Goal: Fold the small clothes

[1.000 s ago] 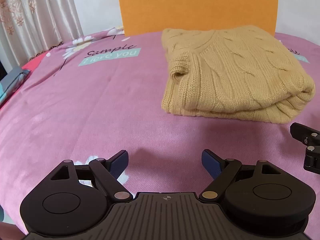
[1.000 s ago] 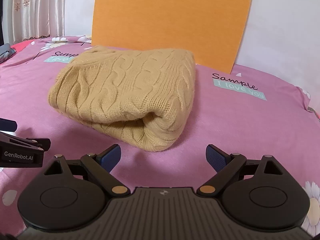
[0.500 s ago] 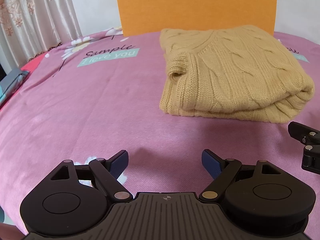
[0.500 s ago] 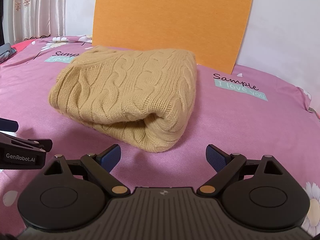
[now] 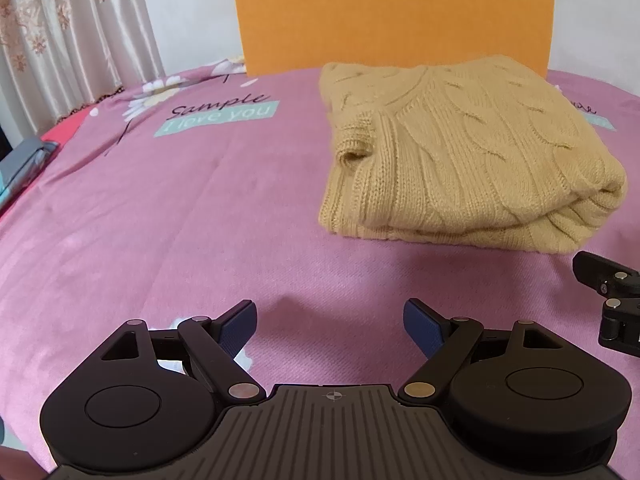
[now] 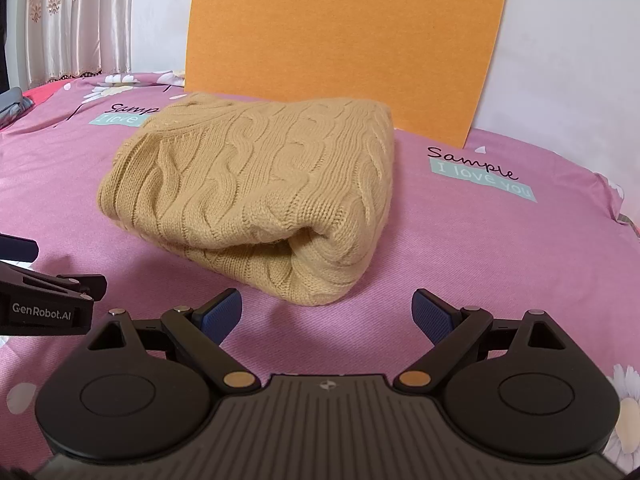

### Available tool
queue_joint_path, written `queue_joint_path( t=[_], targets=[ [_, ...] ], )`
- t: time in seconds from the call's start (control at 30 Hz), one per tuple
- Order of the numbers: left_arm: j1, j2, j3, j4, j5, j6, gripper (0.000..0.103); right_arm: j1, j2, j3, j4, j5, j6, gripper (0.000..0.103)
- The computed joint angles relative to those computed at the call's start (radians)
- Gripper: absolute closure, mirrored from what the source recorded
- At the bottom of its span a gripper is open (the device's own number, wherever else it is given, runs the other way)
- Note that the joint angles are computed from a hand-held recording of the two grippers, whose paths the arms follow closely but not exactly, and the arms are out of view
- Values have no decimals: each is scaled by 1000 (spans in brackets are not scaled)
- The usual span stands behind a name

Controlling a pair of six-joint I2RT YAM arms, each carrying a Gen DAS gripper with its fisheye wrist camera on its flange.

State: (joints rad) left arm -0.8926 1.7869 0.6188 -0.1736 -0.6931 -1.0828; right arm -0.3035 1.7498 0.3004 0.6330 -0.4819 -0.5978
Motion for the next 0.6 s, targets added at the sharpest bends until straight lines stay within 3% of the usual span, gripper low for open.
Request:
queue_joint_path(
  t=[0.6],
  targets=[
    [9,19,17,-34,19,-24,0,1,13,1,10,0,3,9]
  ],
)
